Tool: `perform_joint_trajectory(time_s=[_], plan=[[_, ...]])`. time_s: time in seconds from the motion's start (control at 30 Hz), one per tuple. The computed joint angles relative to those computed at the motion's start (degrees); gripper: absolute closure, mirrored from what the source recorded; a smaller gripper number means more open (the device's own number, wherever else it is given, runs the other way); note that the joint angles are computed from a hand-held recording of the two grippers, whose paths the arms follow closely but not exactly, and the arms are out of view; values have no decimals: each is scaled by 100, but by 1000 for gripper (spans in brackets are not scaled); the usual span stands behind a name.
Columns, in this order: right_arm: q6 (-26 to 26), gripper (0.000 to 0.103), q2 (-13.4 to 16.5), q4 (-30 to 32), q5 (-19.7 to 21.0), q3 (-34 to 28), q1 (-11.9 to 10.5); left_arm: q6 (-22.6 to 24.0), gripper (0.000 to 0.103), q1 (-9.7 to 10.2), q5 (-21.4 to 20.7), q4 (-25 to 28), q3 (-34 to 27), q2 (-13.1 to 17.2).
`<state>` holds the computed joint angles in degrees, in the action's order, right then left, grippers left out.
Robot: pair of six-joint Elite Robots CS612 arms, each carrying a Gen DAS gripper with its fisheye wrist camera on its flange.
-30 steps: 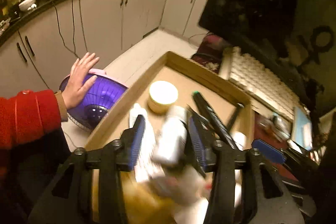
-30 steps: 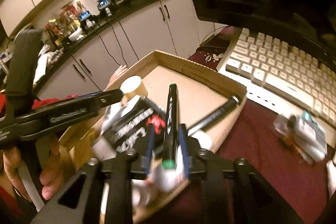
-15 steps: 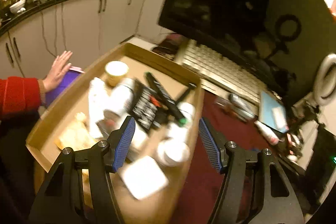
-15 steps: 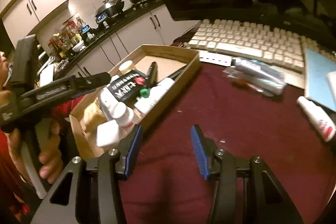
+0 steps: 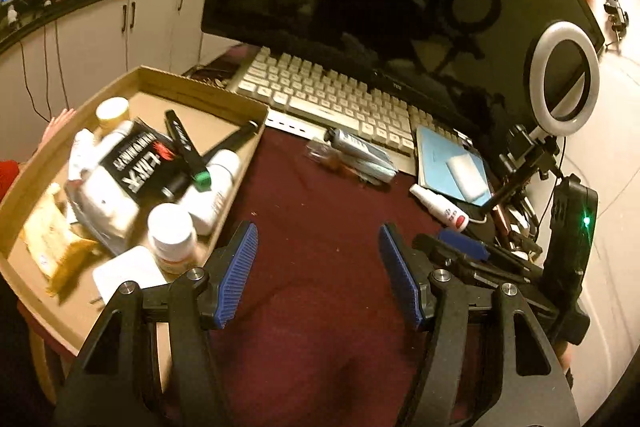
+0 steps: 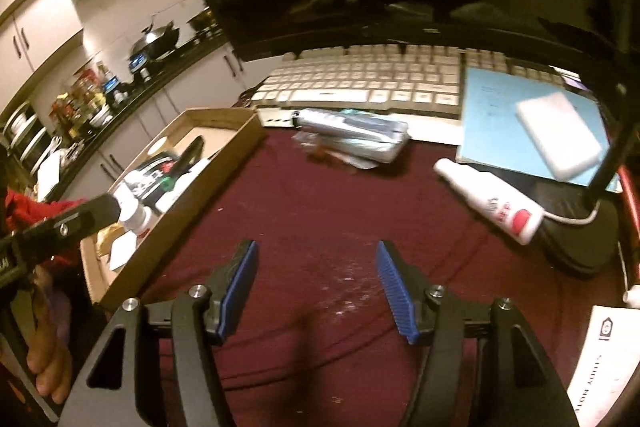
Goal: Organize objects
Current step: 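Withdraw both open grippers from the tray back over the desk, then grasp white spray bottle with red label using right gripper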
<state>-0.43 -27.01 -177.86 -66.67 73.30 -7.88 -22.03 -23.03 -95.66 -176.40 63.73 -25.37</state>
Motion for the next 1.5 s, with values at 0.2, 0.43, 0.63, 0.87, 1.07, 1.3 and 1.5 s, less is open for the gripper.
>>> perform_joint_trajectory(time_s=[0.2, 0.43, 0.63, 0.87, 1.07, 1.3, 1.5], plan=[[-25, 42, 64, 67, -174, -124, -16, 14, 40, -28, 9, 224, -119, 81], [-187, 42, 177, -90, -934, -355, 24, -33, 39, -10, -63, 329, -167, 136], [-180, 42, 330, 117, -1389, -607, -16, -97, 40, 20, -184, 358, -208, 199], [-670, 42, 432, 252, -1854, -872, 60, -185, 40, 74, -272, 406, -257, 249], [-899, 43, 529, 817, -2110, -1112, 104, -259, 40, 96, -298, 402, -247, 258], [-709, 74, 431, 958, -1492, -931, 37, -181, 40, 68, -314, 415, -255, 256], [-461, 74, 331, 970, -1288, -754, 32, -107, 39, 42, -252, 485, -277, 247]])
